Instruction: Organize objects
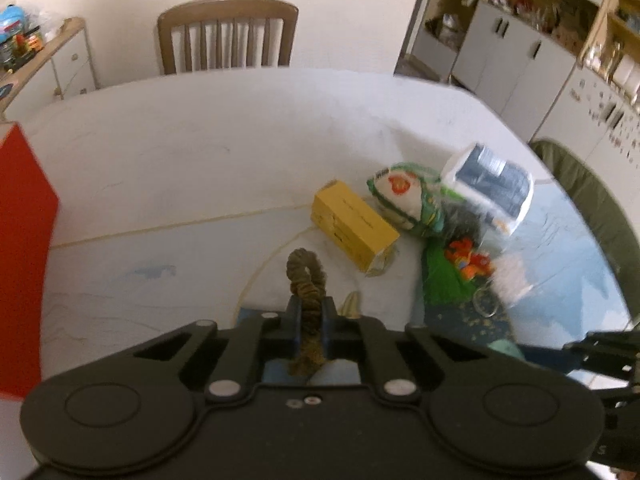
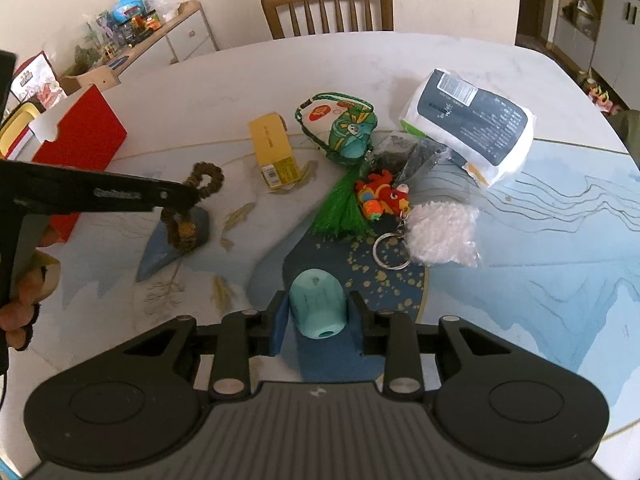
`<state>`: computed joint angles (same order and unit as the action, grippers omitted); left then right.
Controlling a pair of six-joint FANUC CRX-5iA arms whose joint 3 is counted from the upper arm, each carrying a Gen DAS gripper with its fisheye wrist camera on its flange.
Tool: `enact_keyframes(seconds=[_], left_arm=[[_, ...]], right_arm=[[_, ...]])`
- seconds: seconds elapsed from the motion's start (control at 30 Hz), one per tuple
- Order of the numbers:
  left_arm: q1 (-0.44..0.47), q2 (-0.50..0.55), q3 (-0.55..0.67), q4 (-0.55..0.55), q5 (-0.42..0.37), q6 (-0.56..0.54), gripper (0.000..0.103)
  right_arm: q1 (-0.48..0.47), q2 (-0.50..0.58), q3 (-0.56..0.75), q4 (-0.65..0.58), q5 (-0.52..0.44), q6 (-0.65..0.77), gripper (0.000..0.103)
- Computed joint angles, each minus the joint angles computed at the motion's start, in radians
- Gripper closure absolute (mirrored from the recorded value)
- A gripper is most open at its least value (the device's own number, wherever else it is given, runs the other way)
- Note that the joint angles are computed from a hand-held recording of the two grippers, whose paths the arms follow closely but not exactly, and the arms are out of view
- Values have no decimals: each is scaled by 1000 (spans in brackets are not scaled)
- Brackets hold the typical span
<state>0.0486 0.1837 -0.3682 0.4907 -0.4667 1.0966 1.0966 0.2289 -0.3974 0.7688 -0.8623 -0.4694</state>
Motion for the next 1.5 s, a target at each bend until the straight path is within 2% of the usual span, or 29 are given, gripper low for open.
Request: enact_keyframes(seconds=[0.2, 0.43, 0.57, 0.67, 0.73, 0.77, 0.87, 0.97, 1.1, 1.13, 1.17, 1.23, 1.27, 1.33, 1.43, 1.5], left_arm=[[64, -99, -66, 90, -19, -71, 96], [162, -209, -148, 251, -62, -248, 96], [204, -226, -154, 266, -94, -292, 96], [212, -220, -151, 254, -115, -322, 95], [206, -206, -146, 250, -134, -345, 93], [201, -201, -149, 250, -134, -356, 86], [171, -168, -143, 238, -127, -376, 78], [137, -120, -117, 197, -121, -361, 68], [110, -80, -97, 159, -109, -336, 68], [104, -78, -91, 121, -97, -304, 67], [103, -80, -88, 85, -87, -272, 62], [109, -91, -99, 65, -66, -253, 41], [111, -98, -109, 44, -39, -227, 25], [113, -104, -121, 15, 7, -207, 24], [117, -80, -96, -60, 6, -147, 24], [115, -53, -61, -150, 2, -62, 25]], right_arm=[[21, -10, 34, 30, -24, -16, 72], [28, 9, 113, 77, -56, -9, 72], [34, 45, 175, 84, -104, 33, 72], [41, 51, 185, 82, -122, 8, 72], [49, 53, 185, 74, -137, -8, 72], [51, 53, 184, 67, -140, -15, 72], [58, 50, 177, 48, -148, -40, 72], [67, 39, 155, 51, -147, -71, 72], [71, 24, 131, 55, -146, -83, 72], [73, 18, 123, 61, -146, -87, 72], [73, 12, 114, 66, -143, -92, 72], [75, 1, 96, 73, -142, -104, 72], [75, -3, 90, 73, -139, -107, 72], [75, -13, 72, 75, -125, -119, 72], [73, -22, 52, 76, -105, -128, 72], [70, -28, 39, 73, -86, -131, 72]])
